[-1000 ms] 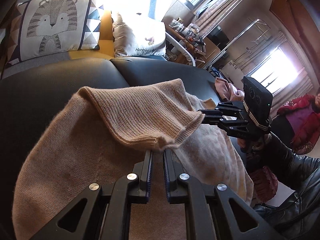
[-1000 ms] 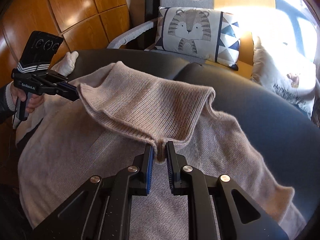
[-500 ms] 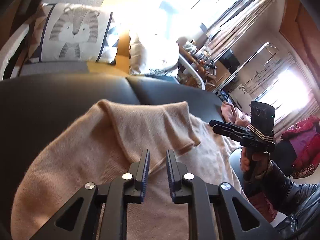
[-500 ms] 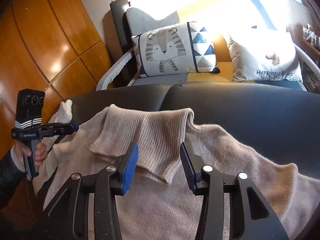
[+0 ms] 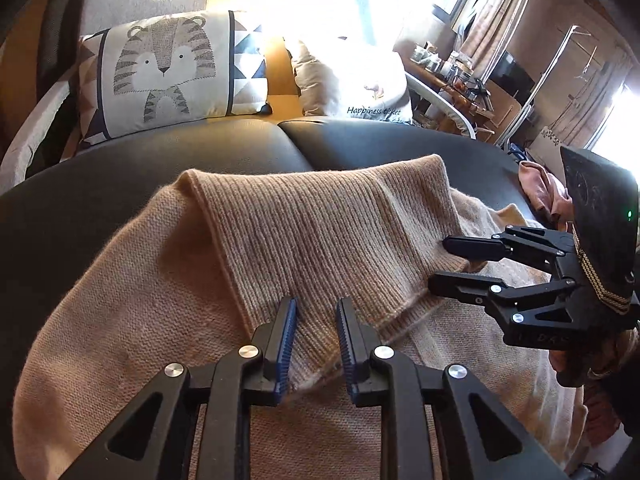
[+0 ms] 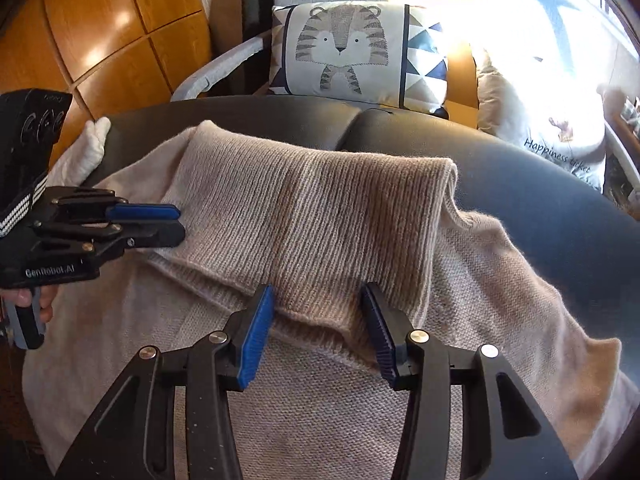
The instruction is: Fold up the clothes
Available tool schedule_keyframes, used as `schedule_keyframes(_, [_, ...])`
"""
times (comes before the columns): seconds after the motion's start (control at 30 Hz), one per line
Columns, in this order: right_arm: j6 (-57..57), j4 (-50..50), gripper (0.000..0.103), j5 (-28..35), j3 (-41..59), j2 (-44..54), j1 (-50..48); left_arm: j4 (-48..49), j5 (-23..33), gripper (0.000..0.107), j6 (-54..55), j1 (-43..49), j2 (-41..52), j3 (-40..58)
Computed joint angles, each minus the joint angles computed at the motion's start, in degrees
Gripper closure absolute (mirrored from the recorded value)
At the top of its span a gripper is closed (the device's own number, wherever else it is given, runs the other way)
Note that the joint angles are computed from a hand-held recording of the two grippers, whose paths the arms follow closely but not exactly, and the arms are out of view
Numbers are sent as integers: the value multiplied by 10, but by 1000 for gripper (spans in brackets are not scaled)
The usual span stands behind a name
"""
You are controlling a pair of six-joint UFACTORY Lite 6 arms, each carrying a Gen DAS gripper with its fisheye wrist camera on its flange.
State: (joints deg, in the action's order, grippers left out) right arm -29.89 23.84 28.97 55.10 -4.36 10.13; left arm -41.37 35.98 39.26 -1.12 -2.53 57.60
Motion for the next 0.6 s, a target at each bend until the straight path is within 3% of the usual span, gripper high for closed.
schedule_keyframes(0.07, [-50, 54, 54, 19, 2, -3, -24, -26, 6, 87, 22, 13, 3, -3])
schedule_keyframes(0.17, [-119, 158, 53, 75, 25, -13, -102, 16, 27, 87, -45, 7, 15, 29])
schedule_keyframes(0.37, [-139, 136, 50, 95, 129, 51, -201, 6, 28, 87, -72, -68, 28, 100])
schedule_keyframes(0.6, [-189, 101, 49, 101, 190, 135, -191, -42, 23, 87, -63, -171, 159, 228])
